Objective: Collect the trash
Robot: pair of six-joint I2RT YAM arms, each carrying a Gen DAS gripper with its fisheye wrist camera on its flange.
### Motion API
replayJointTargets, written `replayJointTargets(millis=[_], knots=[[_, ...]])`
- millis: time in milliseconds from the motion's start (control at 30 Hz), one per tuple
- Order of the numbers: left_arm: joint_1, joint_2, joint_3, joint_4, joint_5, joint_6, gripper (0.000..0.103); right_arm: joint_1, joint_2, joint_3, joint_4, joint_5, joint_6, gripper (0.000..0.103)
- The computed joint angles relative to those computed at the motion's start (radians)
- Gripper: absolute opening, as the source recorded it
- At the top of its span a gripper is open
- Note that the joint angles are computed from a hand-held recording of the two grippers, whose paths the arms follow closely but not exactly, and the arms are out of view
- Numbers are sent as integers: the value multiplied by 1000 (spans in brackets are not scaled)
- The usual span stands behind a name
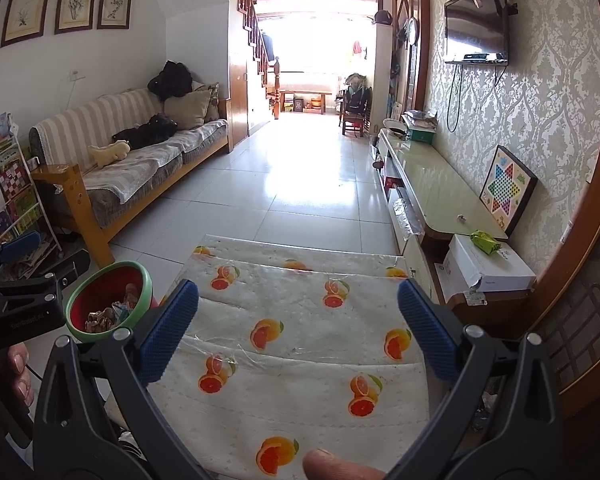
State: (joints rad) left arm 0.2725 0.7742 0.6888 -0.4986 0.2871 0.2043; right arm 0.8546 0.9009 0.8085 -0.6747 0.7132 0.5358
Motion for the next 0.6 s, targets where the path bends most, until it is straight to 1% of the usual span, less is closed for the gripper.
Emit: replayJointTargets(millis=[100,167,233,300,500,600], knots=[[6,-1,-7,6,1,-2,95,-1,13,6,8,-9,-7,98],[32,-13,-19,22,27,-15,95,3,19,10,15,-5,-15,98],[27,-21,-21,23,3,-23,95,5,25,12,20,-4,-15,98],[14,-42,-29,31,-1,-22,95,2,29,10,30,-9,-16,98],[-35,-47,-20,16,-78,-39,95,5,26,1,36,-11,-10,98],[-41,-41,-19,16,-83,-39,95,3,23,1,36,-10,-13,98]])
